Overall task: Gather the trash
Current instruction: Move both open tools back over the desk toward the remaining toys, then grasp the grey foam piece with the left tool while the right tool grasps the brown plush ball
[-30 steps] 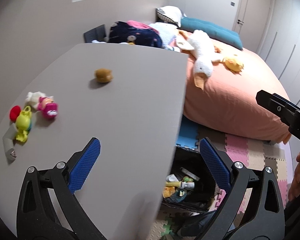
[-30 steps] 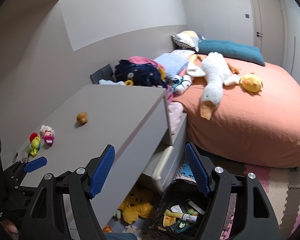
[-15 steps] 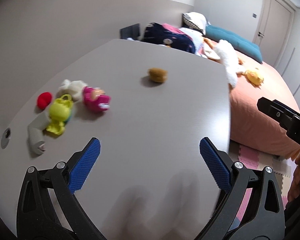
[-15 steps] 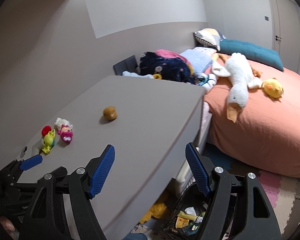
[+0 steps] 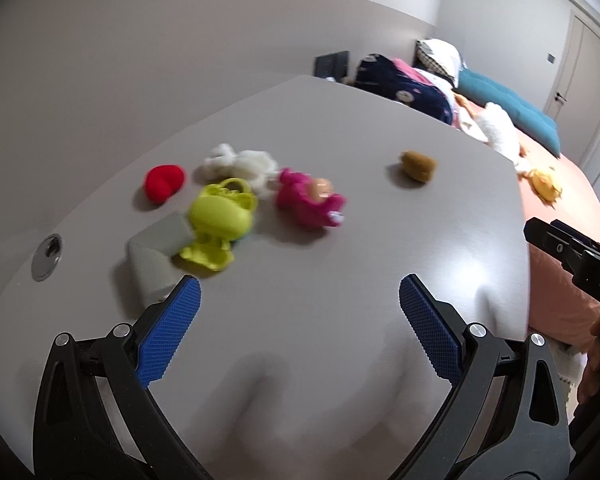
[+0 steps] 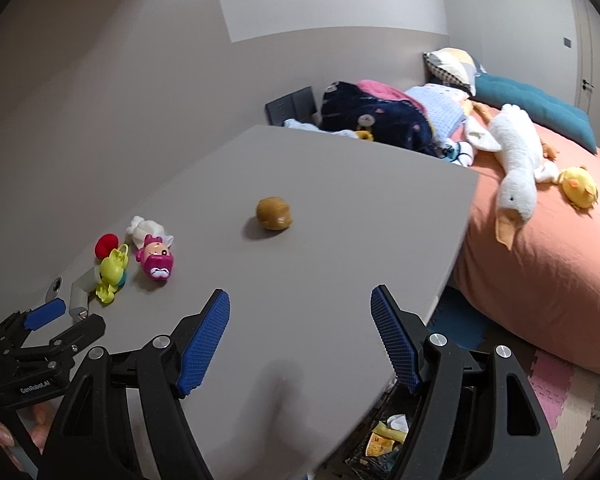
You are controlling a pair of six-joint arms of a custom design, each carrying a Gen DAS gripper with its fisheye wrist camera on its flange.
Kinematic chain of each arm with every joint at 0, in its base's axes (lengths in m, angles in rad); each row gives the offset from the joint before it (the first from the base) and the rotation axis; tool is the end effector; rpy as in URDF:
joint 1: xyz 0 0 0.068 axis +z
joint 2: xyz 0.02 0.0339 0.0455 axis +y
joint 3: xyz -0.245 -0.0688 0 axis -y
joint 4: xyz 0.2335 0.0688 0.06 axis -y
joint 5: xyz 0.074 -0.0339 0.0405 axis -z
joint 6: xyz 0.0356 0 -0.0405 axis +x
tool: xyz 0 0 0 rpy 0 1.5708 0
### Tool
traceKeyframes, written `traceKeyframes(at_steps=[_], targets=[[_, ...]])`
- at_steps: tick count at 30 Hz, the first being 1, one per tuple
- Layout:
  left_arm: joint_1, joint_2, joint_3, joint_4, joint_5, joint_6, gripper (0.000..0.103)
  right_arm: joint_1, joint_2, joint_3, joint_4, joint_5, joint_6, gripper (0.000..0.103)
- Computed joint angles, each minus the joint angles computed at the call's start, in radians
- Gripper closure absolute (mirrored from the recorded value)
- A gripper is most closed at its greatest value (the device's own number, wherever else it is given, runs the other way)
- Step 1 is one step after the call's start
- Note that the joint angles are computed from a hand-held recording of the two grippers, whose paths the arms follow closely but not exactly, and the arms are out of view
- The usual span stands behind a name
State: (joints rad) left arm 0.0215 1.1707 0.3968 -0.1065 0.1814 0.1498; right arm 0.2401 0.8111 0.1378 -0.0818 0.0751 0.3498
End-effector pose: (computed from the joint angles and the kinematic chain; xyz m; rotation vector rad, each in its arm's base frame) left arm 0.2030 -0.0021 0.1348 0.2356 2.4255 -0.1458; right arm 0.1473 0.0333 0.1174 0.1657 2.3267 0.2091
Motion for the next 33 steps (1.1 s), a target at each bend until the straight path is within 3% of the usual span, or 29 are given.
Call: traceKeyframes(at_steps=[7, 17, 22, 28, 33], targets=[[0.179, 0.16, 0.073, 0.044, 0.084, 0.066, 0.007, 0.066, 0.31, 0.086, 0.2, 0.027, 0.023, 0.029], [0.315, 0.327, 0.177, 0.081, 0.111, 0.124, 0.008, 0.066, 0.599, 0.228, 0.323, 0.002, 0.027, 0.029], [0.354, 0.424, 0.243, 0.07, 0.133, 0.144, 0.022, 0.047, 0.709, 0.294, 0.352, -0.023, 0.026, 0.029], [0.364, 0.541, 0.319, 0.044, 0.161, 0.16, 0.048, 0.024, 0.822, 0.377, 0.368, -0.053, 0.02, 0.029], [0.392, 0.582, 0.347, 0.051, 0.199, 0.174, 0.053, 0.001, 0.936, 0.474, 0.356, -0.071, 0.017, 0.029]])
